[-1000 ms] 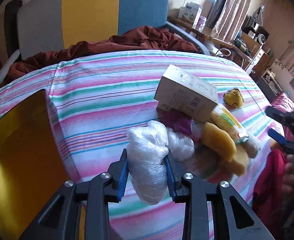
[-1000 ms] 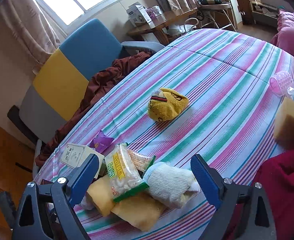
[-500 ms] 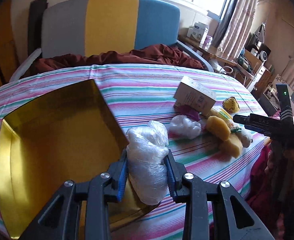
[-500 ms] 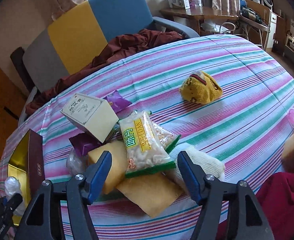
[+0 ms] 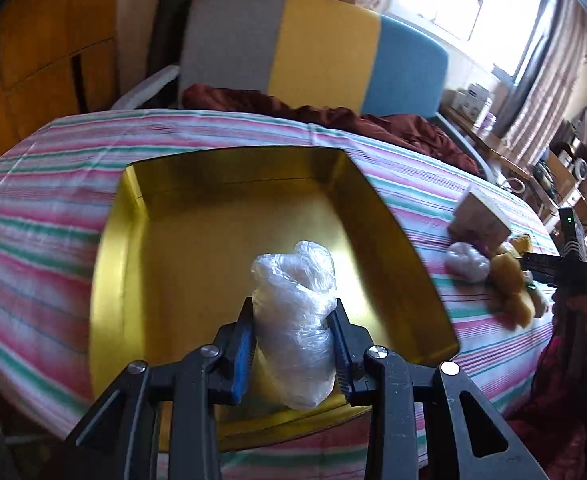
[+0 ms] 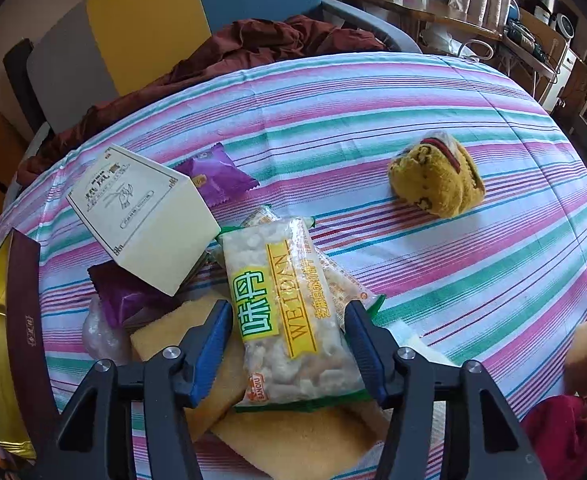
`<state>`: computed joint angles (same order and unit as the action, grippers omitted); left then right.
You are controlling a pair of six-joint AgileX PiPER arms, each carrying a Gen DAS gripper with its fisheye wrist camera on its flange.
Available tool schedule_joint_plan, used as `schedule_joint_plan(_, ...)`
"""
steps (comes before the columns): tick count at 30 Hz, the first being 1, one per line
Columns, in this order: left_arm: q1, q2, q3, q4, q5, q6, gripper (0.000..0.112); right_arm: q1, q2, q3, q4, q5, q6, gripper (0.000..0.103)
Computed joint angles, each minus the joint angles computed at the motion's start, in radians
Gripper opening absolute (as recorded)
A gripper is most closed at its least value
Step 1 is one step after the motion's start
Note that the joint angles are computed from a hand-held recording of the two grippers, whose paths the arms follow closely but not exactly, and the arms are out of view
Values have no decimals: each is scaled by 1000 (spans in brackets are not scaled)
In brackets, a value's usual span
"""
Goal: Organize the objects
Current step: 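Grasp the plastic-wrapped bundle with the left gripper while the right gripper grasps the WEIDAN bag, then lower the bundle into the gold tray and open the left gripper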
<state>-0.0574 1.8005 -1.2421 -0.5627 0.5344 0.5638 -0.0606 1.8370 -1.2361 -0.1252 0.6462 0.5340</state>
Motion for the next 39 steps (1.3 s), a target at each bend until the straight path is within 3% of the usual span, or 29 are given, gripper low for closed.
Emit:
schedule_joint_plan(3,39,-9,54,67,-40,-11,36,18,3,3,-66,1,39,47)
schedule_joint_plan(14,91,16,166,154,-146,-68,38,50,-6,18,-151,14,84,46)
schedule_joint_plan(18,88,-15,199,130,-180,-37,60,54,10,1,-162,19,91,46)
schedule_joint_plan(21,77,-44,226,144,-224,-42,66,51,15,-3,-166,16,86,46)
schedule_joint_plan(27,100,-91,254,49,-240,36,66,57,16,1,-192,12,102,46)
schedule_joint_plan(36,100,-122,263,262,-281,-225,70,55,-39,49,-303,-32,234,45)
schedule_joint_plan(39,115,-129,264,196,-276,-173,70,43,-57,63,-315,-46,261,45)
